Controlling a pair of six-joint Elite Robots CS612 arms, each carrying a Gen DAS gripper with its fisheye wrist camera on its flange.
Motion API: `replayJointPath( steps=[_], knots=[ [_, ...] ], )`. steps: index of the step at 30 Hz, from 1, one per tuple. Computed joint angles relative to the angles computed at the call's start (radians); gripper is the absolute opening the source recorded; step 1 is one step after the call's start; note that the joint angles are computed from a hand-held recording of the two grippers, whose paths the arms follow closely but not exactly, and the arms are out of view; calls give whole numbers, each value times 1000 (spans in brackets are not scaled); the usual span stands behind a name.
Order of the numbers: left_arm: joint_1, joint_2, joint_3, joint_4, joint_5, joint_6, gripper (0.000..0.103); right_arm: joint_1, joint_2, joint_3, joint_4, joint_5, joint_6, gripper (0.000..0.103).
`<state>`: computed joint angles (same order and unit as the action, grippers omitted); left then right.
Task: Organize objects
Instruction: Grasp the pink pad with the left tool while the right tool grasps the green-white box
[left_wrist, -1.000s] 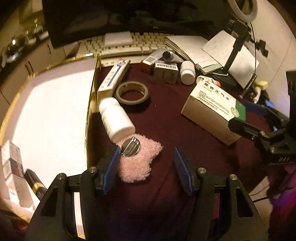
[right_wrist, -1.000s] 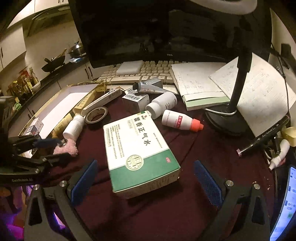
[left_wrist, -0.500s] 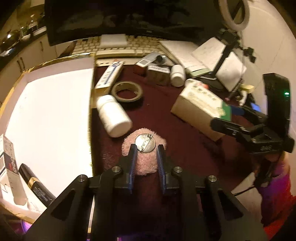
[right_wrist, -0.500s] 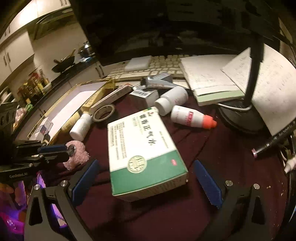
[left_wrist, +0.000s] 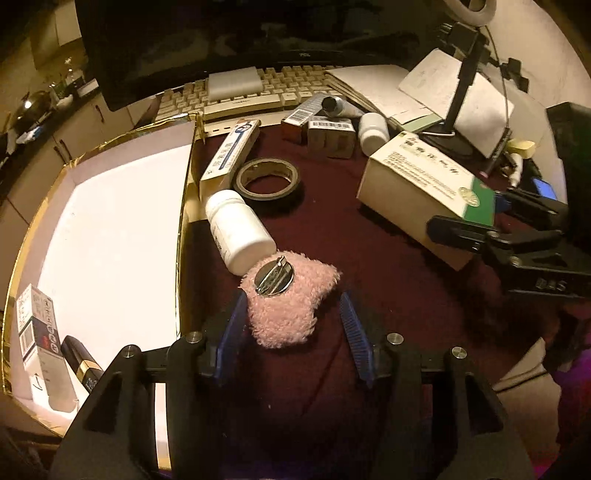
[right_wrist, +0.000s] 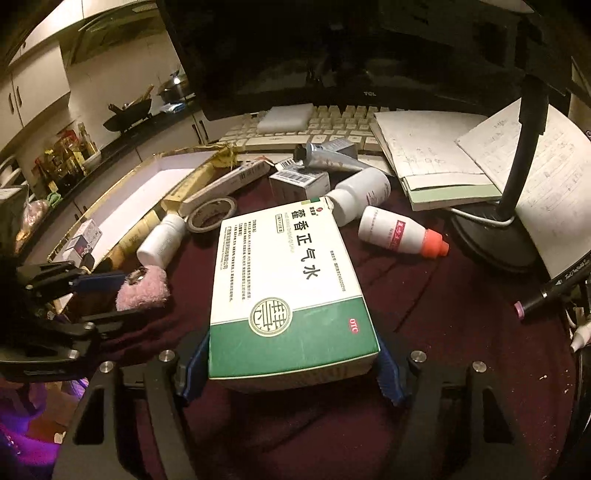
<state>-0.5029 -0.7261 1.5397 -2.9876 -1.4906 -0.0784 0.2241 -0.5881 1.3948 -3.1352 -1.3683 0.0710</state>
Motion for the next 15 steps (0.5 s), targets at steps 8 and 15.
replayJointPath(
  steps=[8, 15],
  knots=[
    [-1, 3, 2, -10, 5, -11, 26, -2, -7, 16, -44, 15, 20, 73],
    [23, -12, 28, -99, -138, -49, 25, -1, -15, 30, -81, 15, 39, 73]
  ],
)
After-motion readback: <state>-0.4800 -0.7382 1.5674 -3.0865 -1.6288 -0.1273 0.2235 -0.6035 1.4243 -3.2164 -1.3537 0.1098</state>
